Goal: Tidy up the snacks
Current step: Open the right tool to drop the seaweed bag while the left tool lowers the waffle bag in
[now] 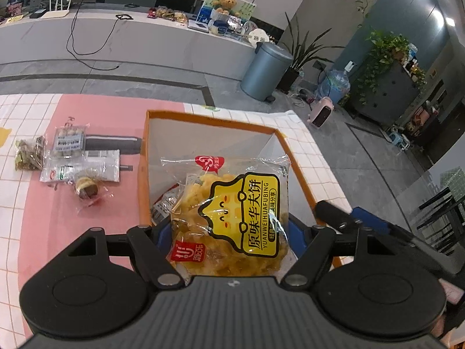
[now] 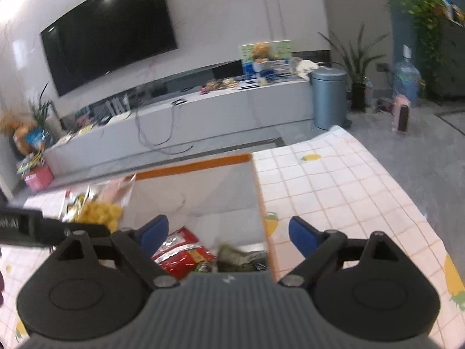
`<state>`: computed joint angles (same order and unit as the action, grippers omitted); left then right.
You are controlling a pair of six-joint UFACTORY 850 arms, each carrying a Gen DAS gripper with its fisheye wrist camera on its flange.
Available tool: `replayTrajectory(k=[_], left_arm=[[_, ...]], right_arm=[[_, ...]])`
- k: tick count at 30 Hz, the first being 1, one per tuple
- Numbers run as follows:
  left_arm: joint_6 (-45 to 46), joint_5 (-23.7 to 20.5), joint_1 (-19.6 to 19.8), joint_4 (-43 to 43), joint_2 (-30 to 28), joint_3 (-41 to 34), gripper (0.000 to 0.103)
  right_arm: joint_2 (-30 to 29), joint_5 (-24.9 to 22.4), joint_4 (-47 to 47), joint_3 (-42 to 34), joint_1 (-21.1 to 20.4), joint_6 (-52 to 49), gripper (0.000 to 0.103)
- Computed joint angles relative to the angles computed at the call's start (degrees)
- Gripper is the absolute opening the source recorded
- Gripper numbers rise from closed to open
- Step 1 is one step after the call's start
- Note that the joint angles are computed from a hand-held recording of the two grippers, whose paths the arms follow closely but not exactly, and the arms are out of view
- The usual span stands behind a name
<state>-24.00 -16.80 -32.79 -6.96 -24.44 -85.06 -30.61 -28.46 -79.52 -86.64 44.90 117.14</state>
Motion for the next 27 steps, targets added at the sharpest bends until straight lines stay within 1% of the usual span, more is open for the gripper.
replayTrajectory(k=[2, 4, 8, 10, 12, 13, 14, 17, 21, 24, 27], left_arm=[[-0.93, -0.68, -0.47, 0.88, -1.17, -1.09, 0.086], [-2.51, -1.32, -0.96, 2.17, -2.53, -2.26, 0.086], [-10.29, -4.04, -1.98, 9.58, -6.42, -6.02, 0.086], [-12.04, -5.80, -2.28, 11.31, -8.50, -8.27, 0.086], [-17.54, -8.36, -3.05, 18.48, -10.43, -11.09, 0.086], [-18.63, -9.12, -3.32, 20.31, -11.15, -12.22, 0.086], [-17.96, -9.99, -3.32, 19.74, -12.05, -13.71, 0.086], [-13.87, -12.06, -2.82, 14.17, -14.95, -18.43, 0.086], [-11.08, -14.74, -2.35, 10.11, -19.58, -25.29, 0.086], [-10.49, -17.18, -2.10, 9.38, -23.05, -30.03, 0.086], [-10.52, -19.71, -2.16, 10.32, -25.84, -34.08, 0.086]], right_arm=[[0.86, -0.08, -0.35, 1.23, -0.35, 2.71, 0.088], [1.92, -0.32, -3.10, 3.10, -0.77, 8.41, 0.088], [3.43, 2.82, -8.48, 6.31, -2.52, 20.50, 0.088], [3.90, 4.19, -9.52, 7.16, -2.95, 22.61, 0.088], [4.44, 3.81, -10.39, 7.78, -3.09, 22.16, 0.088], [4.71, 3.37, -11.07, 8.10, -3.17, 22.03, 0.088], [5.02, 3.02, -11.86, 8.52, -3.17, 22.43, 0.088], [5.72, 2.37, -13.81, 9.71, -3.80, 24.46, 0.088], [6.33, 0.62, -11.35, 10.83, -4.52, 22.90, 0.088], [6.07, -0.45, -7.82, 10.86, -5.01, 18.95, 0.088], [5.50, -0.20, -5.49, 10.65, -5.81, 17.11, 0.088]])
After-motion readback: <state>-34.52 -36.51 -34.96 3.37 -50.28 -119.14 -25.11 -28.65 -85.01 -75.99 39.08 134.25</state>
